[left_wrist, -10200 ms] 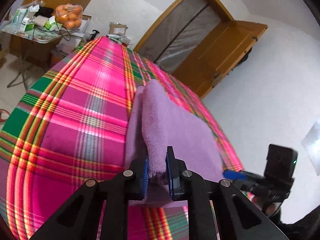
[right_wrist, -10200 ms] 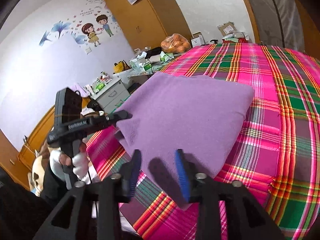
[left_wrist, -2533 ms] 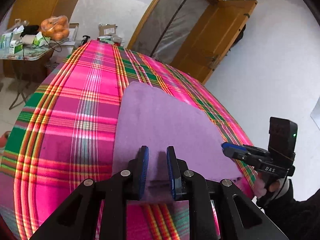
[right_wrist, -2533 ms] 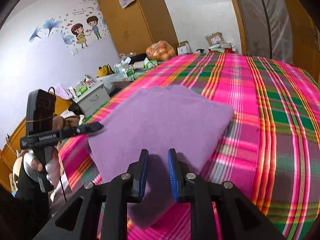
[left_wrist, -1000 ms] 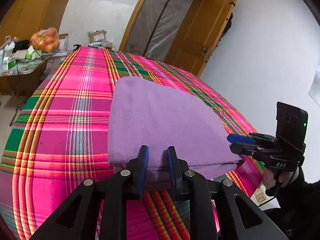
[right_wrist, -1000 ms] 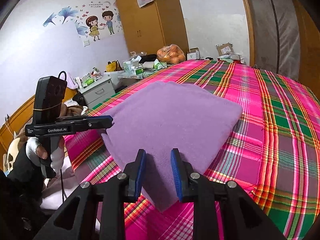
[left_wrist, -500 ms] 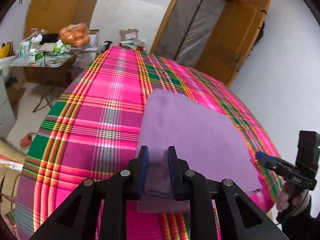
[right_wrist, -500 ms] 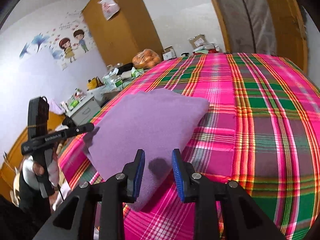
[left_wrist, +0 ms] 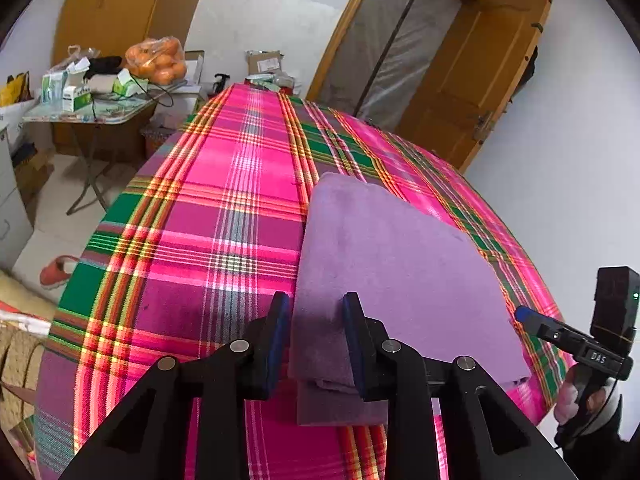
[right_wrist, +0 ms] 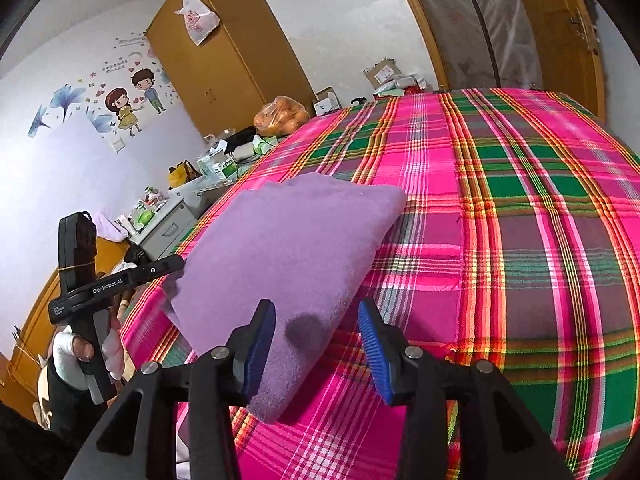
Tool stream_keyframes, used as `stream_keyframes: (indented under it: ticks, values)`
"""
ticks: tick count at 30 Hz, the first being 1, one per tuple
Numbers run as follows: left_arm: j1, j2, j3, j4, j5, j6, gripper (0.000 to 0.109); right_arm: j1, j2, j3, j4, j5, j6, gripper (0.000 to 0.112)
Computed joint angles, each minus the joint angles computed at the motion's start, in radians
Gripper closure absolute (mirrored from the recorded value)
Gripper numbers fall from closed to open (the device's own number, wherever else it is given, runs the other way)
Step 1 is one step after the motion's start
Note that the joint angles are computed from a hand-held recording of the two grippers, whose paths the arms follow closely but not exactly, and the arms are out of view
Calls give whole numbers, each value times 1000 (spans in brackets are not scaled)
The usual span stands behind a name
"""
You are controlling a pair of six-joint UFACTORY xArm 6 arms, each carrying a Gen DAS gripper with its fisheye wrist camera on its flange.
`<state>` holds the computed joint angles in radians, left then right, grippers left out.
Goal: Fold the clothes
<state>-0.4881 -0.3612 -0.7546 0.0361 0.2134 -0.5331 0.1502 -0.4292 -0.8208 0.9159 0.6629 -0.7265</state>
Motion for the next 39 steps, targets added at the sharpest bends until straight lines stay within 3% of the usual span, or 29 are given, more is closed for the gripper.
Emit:
stream_keyframes:
  ticks: [2, 9, 17, 25, 31, 39]
  values:
    - [-4, 3, 0, -74, 0, 67, 67, -5, 7, -6, -2, 5, 8, 66]
    - [-36, 10, -6, -488, 11, 421, 67, -21, 33, -26, -3, 35, 29, 63]
    - [-29, 45, -54, -633, 80, 571, 65, -36, 69, -53, -15, 82, 66, 62]
    - [-39, 66, -66, -726, 50, 635, 65, -51, 103, -76, 17, 116, 70, 60]
    - [-34, 59, -67, -739, 66, 644, 65, -61, 138, -112, 45, 174, 88, 57]
    - [-6, 103, -127, -847, 122, 710, 65, -64, 231, -211, 47, 245, 178, 57]
